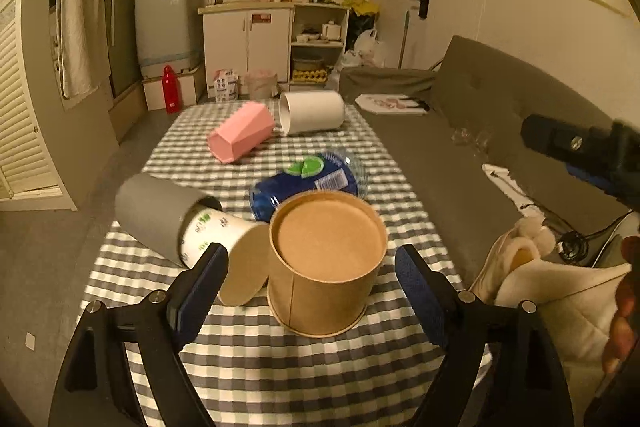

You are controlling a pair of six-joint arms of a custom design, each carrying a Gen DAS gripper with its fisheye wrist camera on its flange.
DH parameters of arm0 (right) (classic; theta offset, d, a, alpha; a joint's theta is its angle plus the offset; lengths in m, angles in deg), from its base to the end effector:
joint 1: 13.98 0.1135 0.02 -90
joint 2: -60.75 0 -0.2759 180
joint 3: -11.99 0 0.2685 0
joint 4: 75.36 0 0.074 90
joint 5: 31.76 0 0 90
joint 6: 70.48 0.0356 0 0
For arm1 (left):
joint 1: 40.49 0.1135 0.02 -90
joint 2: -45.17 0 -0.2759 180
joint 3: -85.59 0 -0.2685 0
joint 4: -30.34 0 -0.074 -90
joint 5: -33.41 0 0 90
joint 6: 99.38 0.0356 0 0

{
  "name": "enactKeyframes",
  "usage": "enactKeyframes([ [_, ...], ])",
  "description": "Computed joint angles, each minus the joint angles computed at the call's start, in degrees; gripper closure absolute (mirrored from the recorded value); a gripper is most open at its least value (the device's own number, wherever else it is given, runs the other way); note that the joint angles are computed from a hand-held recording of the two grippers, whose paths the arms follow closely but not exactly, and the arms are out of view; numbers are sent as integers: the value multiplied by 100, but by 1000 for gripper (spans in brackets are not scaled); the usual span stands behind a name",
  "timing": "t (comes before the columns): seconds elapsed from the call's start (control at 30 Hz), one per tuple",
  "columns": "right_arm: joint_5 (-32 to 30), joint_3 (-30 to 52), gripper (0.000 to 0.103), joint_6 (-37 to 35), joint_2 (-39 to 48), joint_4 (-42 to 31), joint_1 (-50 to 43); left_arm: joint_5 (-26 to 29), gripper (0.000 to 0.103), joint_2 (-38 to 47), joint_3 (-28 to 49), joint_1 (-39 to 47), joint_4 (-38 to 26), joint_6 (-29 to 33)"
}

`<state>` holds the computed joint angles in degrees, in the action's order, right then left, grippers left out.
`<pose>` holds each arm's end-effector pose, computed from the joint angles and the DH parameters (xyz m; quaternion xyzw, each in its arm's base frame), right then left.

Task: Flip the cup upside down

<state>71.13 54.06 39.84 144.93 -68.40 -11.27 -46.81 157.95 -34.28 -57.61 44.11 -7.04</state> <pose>0.2802 0.0053 0.1454 0.1861 0.8637 -0.0063 0.4684 0.3563 -0.1161 0.0860 0.1882 0.8797 -0.1316 0.4164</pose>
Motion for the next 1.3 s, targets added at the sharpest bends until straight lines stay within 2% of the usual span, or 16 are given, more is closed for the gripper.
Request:
enactKeyframes([
  [0.23,239,-154,7,-148,-472,-113,253,121,14,-849,-318,336,-147,-16],
  [0.27,274,-175,7,-160,-533,-152,300,145,13,-947,-370,425,-150,-32],
  [0.3,350,-213,7,-177,-599,-191,403,133,5,-1022,-417,504,-147,-60],
  [0.33,404,-241,7,-180,-639,-225,480,106,3,-1056,-471,561,-77,-93],
  [0.4,547,-318,7,-142,-697,-300,709,87,3,-1112,-618,676,114,-89],
  [0.53,840,-427,7,-55,-571,-318,1159,-39,2,-1016,-734,822,263,83],
  [0.6,1001,-441,0,-11,-366,-245,1395,-86,2,-934,-772,888,287,80],
  [0.73,1031,-370,0,-49,-8,-156,1596,-158,0,-837,-914,985,494,88],
  [1.3,1031,-132,0,118,467,-196,1626,-139,0,-706,-947,1222,618,17],
])
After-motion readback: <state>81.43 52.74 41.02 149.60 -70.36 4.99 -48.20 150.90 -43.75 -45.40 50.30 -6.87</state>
